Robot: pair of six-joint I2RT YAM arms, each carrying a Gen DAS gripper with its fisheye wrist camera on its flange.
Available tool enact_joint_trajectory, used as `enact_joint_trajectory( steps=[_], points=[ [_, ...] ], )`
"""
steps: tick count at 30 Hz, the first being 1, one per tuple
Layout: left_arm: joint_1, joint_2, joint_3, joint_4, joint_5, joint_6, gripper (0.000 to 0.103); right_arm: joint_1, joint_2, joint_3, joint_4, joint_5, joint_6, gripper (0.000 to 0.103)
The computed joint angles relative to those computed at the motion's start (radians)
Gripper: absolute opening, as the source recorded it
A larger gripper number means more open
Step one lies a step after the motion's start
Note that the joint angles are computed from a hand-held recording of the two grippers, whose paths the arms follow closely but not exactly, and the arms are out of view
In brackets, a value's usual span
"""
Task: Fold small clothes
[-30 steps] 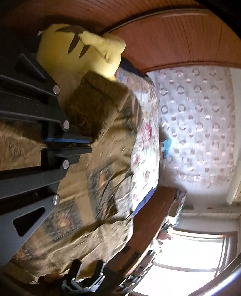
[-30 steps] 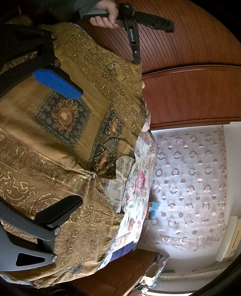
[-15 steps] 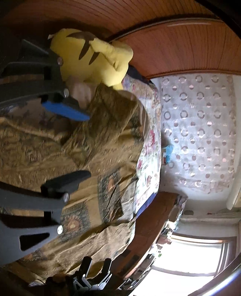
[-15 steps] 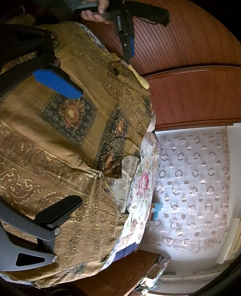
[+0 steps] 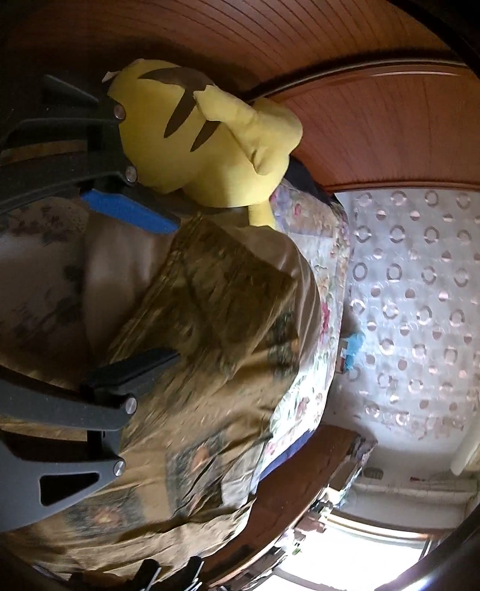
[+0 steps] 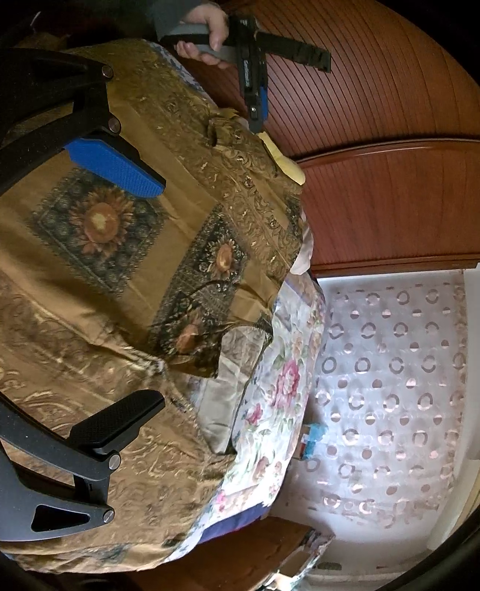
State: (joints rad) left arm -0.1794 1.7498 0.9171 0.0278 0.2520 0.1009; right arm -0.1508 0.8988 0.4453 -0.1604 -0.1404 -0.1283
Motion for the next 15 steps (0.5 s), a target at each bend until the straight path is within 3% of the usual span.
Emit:
enact_joint_trajectory(
  steps=[12,15],
  points=[
    [0.023,0.140,0.160,-0.104,0.044,-0.031,0.066,-0.025,0.309,0.173,0.079,-0.051,0.000,0.103],
    [0.022,0.112,0.138,-0.083,0.074,-0.041,0.050,-0.027,0.368,0.208,0.090,-0.060,0.005,0.103]
  ],
)
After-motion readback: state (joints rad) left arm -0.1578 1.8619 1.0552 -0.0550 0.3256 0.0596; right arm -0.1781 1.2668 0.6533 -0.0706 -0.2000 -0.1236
